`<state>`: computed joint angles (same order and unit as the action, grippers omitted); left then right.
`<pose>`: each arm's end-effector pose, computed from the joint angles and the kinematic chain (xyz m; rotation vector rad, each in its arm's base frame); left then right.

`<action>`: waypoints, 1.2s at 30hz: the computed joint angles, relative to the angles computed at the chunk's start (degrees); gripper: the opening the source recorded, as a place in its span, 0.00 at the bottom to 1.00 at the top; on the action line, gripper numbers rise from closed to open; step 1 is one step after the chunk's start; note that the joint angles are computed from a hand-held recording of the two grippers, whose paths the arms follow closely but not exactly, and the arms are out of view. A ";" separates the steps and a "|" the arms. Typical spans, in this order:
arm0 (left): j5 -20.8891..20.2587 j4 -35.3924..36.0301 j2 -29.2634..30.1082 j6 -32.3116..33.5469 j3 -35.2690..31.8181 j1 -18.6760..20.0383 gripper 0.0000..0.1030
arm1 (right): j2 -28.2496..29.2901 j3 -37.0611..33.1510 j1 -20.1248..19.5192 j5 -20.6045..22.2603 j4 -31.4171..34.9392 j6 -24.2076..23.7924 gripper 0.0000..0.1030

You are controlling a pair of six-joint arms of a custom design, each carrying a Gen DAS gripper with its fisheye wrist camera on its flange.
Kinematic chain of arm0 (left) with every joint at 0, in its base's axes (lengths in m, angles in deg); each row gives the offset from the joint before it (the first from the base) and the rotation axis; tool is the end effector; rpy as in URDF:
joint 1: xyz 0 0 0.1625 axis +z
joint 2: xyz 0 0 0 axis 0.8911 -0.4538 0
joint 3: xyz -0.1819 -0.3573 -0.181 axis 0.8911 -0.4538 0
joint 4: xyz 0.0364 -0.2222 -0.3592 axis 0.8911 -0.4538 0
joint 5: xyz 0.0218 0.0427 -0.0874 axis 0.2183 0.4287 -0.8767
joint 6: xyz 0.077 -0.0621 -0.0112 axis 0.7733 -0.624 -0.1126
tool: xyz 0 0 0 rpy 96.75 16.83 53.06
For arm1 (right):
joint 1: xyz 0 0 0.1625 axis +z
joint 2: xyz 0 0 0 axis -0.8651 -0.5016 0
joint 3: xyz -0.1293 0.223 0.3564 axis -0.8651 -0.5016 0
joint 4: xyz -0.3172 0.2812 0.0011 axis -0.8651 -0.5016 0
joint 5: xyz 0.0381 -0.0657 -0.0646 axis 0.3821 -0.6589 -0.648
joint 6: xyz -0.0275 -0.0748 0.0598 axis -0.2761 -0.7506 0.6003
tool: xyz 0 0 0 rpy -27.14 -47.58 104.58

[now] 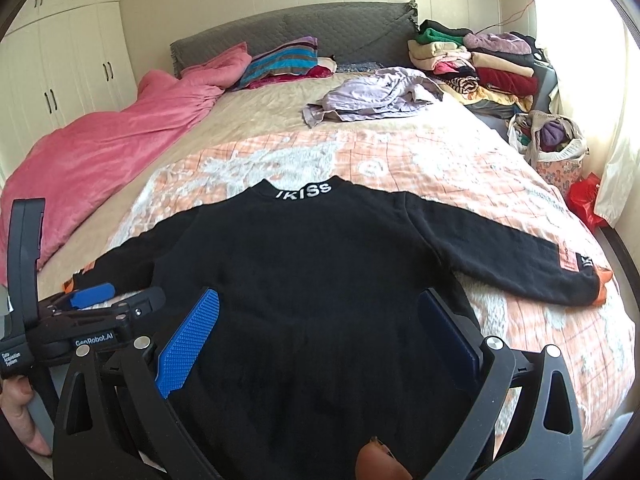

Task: Fold small clothes
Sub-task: 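Move the right tool to the orange sleeve cuff and close on it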

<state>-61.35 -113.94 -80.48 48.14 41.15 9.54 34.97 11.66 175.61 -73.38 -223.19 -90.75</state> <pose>-0.0299 -0.7629 0.3609 0.1429 2.3701 -0.8400 0.4244 -0.7070 0.0101 0.5871 -2.3954 0.8950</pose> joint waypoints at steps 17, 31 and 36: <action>-1.18 6.56 8.25 0.34 -13.19 0.41 0.91 | 4.14 -12.76 -2.99 0.19 3.81 3.05 0.96; -0.42 12.62 17.50 3.19 -27.35 -0.17 0.91 | 5.45 -17.73 -6.91 -6.50 0.14 7.83 0.96; 0.19 14.06 19.98 4.43 -30.42 -0.43 0.91 | 3.69 -14.74 -8.69 -9.16 -2.81 11.50 0.96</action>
